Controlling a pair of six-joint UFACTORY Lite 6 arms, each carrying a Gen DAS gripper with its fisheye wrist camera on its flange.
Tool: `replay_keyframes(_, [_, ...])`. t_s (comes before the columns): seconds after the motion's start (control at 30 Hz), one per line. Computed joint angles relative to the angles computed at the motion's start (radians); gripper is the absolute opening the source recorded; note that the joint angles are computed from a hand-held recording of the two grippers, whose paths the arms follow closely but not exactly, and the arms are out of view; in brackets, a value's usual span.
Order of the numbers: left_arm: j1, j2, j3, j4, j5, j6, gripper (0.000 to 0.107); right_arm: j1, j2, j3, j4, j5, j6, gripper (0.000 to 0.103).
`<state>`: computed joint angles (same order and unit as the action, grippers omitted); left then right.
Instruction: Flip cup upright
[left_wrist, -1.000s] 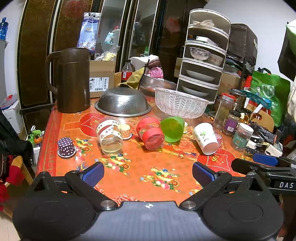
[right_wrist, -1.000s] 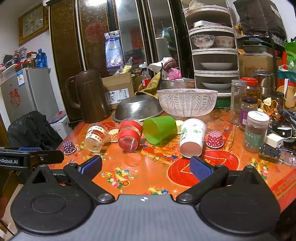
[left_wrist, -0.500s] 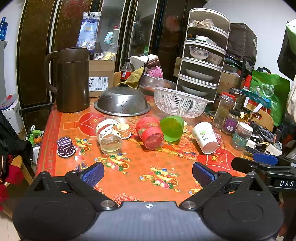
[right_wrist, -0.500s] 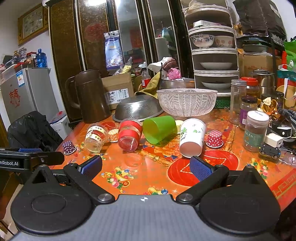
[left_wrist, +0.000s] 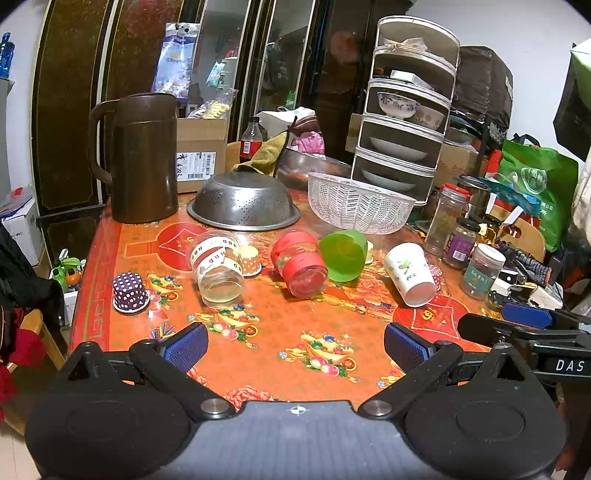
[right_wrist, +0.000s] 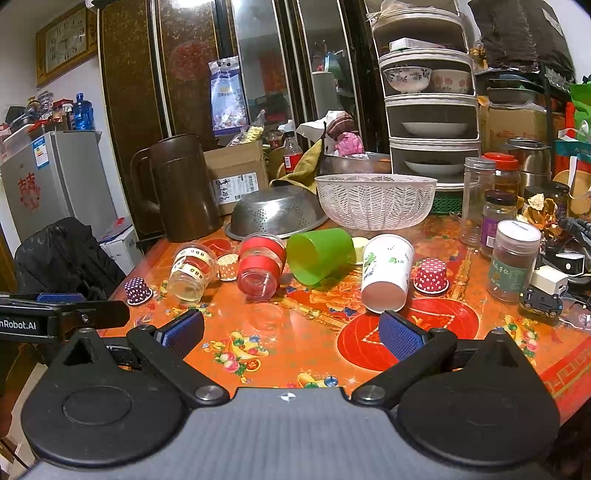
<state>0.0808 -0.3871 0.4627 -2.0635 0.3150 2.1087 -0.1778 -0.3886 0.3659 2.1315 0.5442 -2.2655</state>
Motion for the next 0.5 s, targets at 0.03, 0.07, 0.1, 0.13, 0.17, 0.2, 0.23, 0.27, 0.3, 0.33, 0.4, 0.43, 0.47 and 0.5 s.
replay_keyframes(0.03, [-0.005,0.005,0.006,-0.008,-0.008,0.016,0.102,0.005,0.005,0.005,0.003,-0.004,0.001,0.102])
replay_keyframes(0.07, [-0.003,0.011,0.012,-0.016,-0.010,0.035,0.102,0.012,0.014,0.015,0.001,-0.012,0.008,0.102])
replay_keyframes(0.1, [0.002,0.015,0.013,-0.032,-0.004,0.063,0.102,0.018,0.022,0.025,-0.006,-0.019,0.022,0.102])
replay_keyframes(0.13, [0.015,0.019,0.015,-0.036,0.010,0.076,0.102,0.021,0.035,0.038,-0.020,-0.017,0.042,0.102])
replay_keyframes(0.17, [0.031,0.029,0.021,-0.029,0.024,0.077,0.102,0.022,0.056,0.061,-0.046,-0.011,0.072,0.102])
replay_keyframes(0.2, [0.052,0.037,0.025,-0.008,0.042,0.065,0.102,0.024,0.084,0.090,-0.071,-0.004,0.103,0.102])
replay_keyframes(0.23, [0.082,0.049,0.030,0.034,0.076,0.041,0.102,0.033,0.119,0.128,-0.089,-0.006,0.136,0.102])
replay_keyframes(0.27, [0.113,0.056,0.030,0.079,0.110,0.017,0.102,0.049,0.162,0.187,-0.143,-0.025,0.212,0.102])
replay_keyframes(0.3, [0.139,0.065,0.033,0.116,0.136,-0.004,0.102,0.078,0.214,0.261,-0.208,-0.058,0.312,0.102])
replay_keyframes(0.33, [0.170,0.075,0.034,0.159,0.170,-0.026,0.102,0.105,0.280,0.344,-0.285,-0.082,0.417,0.102])
replay_keyframes(0.4, [0.237,0.100,0.039,0.235,0.241,-0.073,0.103,0.166,0.443,0.537,-0.457,-0.121,0.626,0.102])
replay_keyframes(0.43, [0.272,0.113,0.042,0.264,0.272,-0.090,0.103,0.189,0.529,0.639,-0.556,-0.127,0.731,0.102])
replay_keyframes(0.47, [0.305,0.123,0.043,0.279,0.296,-0.098,0.103,0.217,0.617,0.743,-0.656,-0.135,0.836,0.102])
replay_keyframes(0.5, [0.335,0.134,0.046,0.290,0.316,-0.103,0.103,0.244,0.701,0.848,-0.758,-0.146,0.940,0.102])
